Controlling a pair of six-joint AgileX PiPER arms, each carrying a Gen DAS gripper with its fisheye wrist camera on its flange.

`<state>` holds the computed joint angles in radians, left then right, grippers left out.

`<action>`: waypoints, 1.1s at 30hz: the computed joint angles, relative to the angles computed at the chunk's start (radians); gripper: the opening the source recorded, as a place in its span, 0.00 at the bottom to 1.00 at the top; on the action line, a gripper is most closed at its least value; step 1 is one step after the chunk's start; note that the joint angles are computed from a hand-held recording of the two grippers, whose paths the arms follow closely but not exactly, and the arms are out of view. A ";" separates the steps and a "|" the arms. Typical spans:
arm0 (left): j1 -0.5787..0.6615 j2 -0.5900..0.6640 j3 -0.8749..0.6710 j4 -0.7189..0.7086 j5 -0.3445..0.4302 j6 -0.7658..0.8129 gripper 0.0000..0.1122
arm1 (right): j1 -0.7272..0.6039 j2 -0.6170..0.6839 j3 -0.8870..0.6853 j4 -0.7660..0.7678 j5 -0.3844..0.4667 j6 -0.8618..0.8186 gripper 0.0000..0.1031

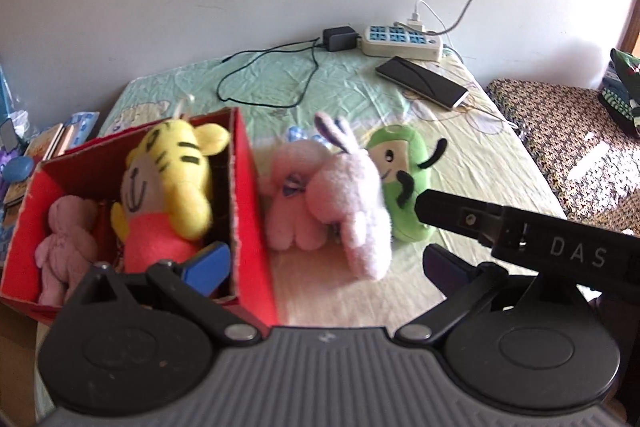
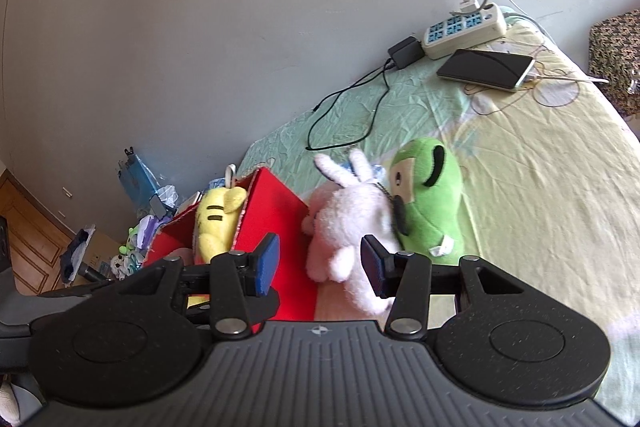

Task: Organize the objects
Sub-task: 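Move the right gripper over the bed toward the green plush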

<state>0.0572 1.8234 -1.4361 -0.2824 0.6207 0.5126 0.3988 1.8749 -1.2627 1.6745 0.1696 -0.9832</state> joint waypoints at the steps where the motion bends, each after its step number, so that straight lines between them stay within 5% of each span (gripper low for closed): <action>1: -0.008 0.002 0.004 0.000 0.000 0.000 0.91 | -0.005 -0.003 0.010 0.010 0.001 -0.010 0.47; 18: -0.076 0.119 0.009 -0.252 0.036 0.282 0.86 | -0.122 0.030 0.067 -0.065 0.056 0.086 0.47; 33: -0.083 0.330 -0.214 -0.263 0.114 0.261 0.83 | -0.217 0.210 -0.191 -0.488 0.241 0.459 0.49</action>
<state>-0.0258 2.1533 -1.6504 -0.5458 0.7345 0.7735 0.1818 2.0849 -1.4540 1.1861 0.4107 -0.5241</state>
